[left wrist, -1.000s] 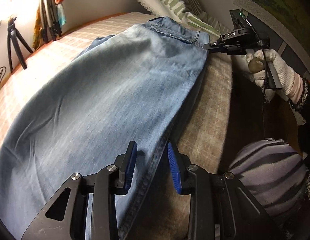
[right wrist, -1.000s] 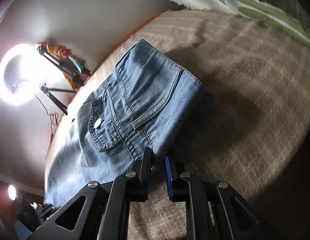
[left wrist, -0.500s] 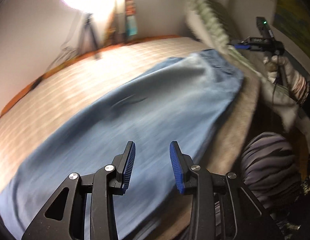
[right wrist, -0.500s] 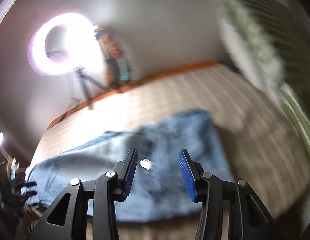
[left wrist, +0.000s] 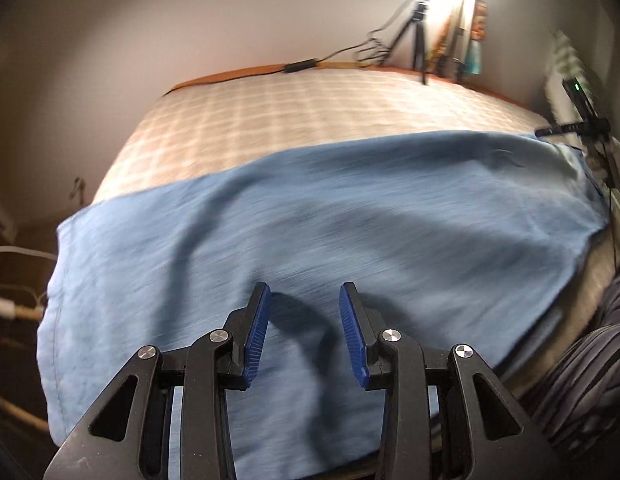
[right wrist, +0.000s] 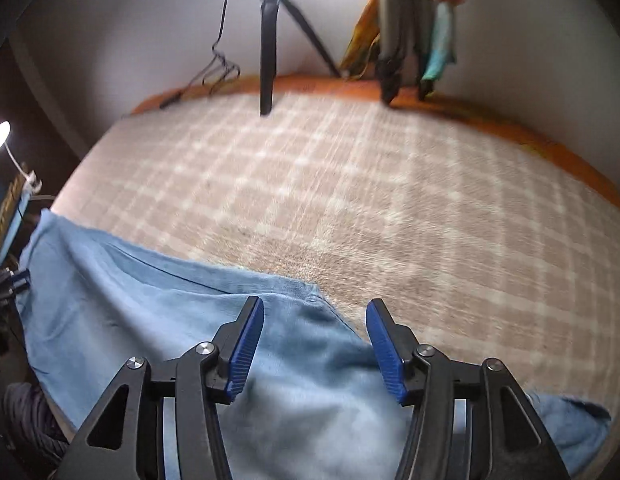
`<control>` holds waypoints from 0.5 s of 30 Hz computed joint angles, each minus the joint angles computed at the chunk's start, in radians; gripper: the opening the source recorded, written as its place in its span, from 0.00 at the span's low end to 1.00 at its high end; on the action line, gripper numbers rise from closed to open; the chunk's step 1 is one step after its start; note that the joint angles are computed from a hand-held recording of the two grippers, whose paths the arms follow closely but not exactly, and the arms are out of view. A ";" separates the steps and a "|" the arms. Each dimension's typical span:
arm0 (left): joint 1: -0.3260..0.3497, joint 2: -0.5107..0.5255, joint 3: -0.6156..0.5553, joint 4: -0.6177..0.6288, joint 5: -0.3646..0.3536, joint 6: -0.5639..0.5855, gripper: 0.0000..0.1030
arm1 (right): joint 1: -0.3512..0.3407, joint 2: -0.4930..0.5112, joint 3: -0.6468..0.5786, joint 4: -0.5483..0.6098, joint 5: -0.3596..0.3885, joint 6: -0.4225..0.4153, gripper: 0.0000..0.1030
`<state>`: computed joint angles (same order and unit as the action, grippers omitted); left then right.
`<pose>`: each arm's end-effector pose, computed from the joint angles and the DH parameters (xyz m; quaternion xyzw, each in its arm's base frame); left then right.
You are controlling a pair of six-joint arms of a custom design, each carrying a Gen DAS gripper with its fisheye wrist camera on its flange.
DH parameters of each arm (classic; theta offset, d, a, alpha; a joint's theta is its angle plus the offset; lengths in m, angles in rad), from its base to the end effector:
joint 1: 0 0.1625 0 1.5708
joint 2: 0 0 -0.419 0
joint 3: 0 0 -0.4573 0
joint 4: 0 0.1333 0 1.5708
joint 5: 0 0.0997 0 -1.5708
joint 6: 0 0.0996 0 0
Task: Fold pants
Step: 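Release the jeans and pinch the folded edge briefly with the right tool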
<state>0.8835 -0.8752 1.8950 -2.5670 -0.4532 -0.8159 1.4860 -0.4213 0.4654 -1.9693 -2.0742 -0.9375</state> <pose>-0.2126 -0.6102 0.0486 -0.0482 0.8465 -0.3547 0.3941 0.0034 -0.9668 0.2665 0.3543 -0.8861 0.0290 0.2973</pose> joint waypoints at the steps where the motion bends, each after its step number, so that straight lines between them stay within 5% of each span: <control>1: 0.002 -0.006 0.009 -0.002 -0.003 -0.012 0.33 | -0.001 0.009 -0.009 0.005 -0.003 -0.006 0.54; 7: 0.015 0.004 0.036 -0.122 -0.007 0.030 0.33 | 0.004 -0.043 0.115 -0.092 -0.013 -0.079 0.14; 11: 0.014 0.002 0.057 -0.191 -0.009 0.076 0.33 | 0.016 -0.066 0.161 -0.186 -0.013 -0.141 0.05; 15: 0.014 -0.004 0.071 -0.229 -0.014 0.101 0.33 | 0.013 0.038 -0.039 -0.119 0.022 -0.085 0.04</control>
<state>0.8973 -0.8787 1.9658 -2.7958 -0.4670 -0.7150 1.4994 -0.3830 0.4264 -2.0880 -2.0522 -1.0224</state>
